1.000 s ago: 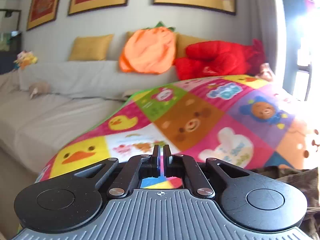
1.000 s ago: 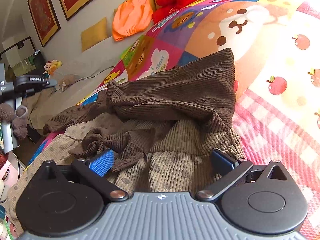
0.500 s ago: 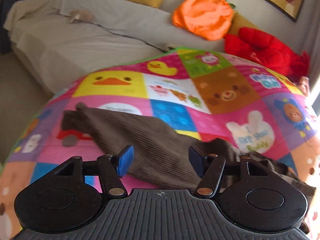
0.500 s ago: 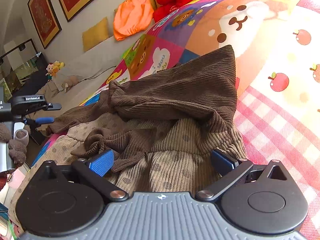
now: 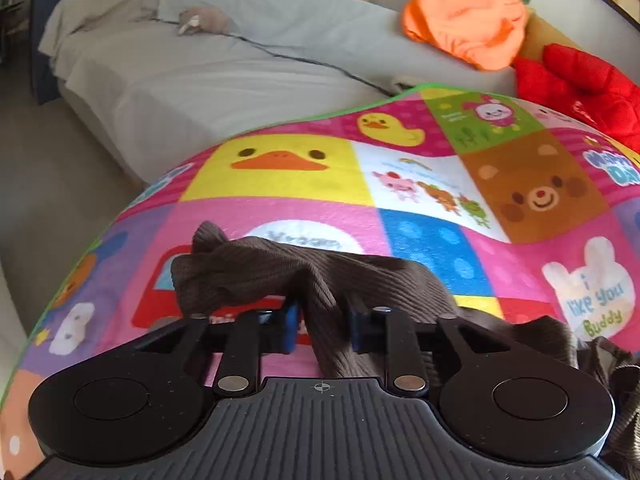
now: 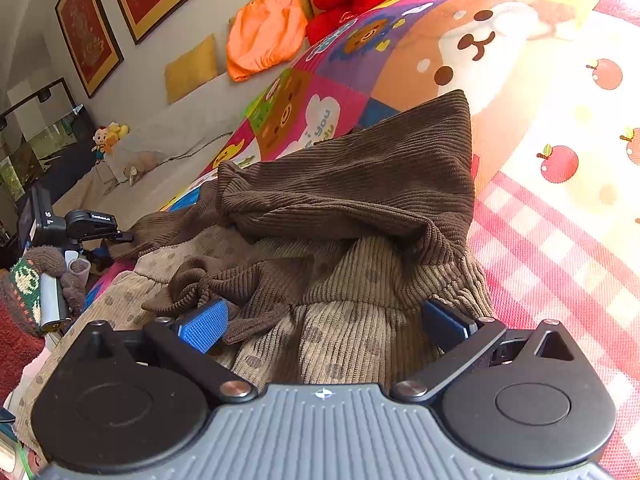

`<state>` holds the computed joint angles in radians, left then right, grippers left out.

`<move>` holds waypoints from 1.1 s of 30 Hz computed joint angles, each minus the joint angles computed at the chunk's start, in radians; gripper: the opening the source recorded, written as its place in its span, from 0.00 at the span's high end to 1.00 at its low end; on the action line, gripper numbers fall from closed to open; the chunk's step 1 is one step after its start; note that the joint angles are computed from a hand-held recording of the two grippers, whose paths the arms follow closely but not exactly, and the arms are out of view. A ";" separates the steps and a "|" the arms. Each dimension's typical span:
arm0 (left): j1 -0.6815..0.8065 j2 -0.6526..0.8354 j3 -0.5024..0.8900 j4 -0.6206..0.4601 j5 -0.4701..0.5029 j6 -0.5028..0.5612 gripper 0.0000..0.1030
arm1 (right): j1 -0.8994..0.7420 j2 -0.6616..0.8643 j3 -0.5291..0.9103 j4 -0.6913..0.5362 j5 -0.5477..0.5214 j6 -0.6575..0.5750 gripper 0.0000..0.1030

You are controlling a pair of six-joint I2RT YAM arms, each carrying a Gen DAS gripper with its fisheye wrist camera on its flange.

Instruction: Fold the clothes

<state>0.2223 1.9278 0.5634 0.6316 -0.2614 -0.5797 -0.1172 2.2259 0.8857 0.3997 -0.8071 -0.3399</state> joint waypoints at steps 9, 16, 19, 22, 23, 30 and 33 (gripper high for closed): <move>-0.357 -0.163 0.014 0.138 -0.053 0.267 0.91 | 0.005 -0.004 0.029 -0.073 0.005 -0.053 0.00; -0.502 0.040 0.189 0.094 0.098 0.310 0.74 | 0.010 -0.006 0.026 -0.072 0.013 -0.057 0.00; -0.520 0.089 0.197 0.083 0.192 0.359 0.43 | 0.012 -0.005 0.038 -0.094 0.017 -0.066 0.00; -0.531 0.087 0.148 0.104 0.272 0.429 0.25 | 0.022 -0.011 0.042 -0.112 0.033 -0.088 0.00; -0.534 0.079 0.122 0.121 0.297 0.451 0.22 | 0.024 -0.013 0.041 -0.113 0.038 -0.093 0.00; -0.503 -0.051 -0.061 0.180 0.291 0.445 0.06 | -0.005 -0.089 0.078 -0.242 -0.011 -0.111 0.00; -0.456 -0.085 -0.112 0.179 0.298 0.393 0.03 | 0.006 -0.207 0.002 -0.112 -0.028 -0.075 0.00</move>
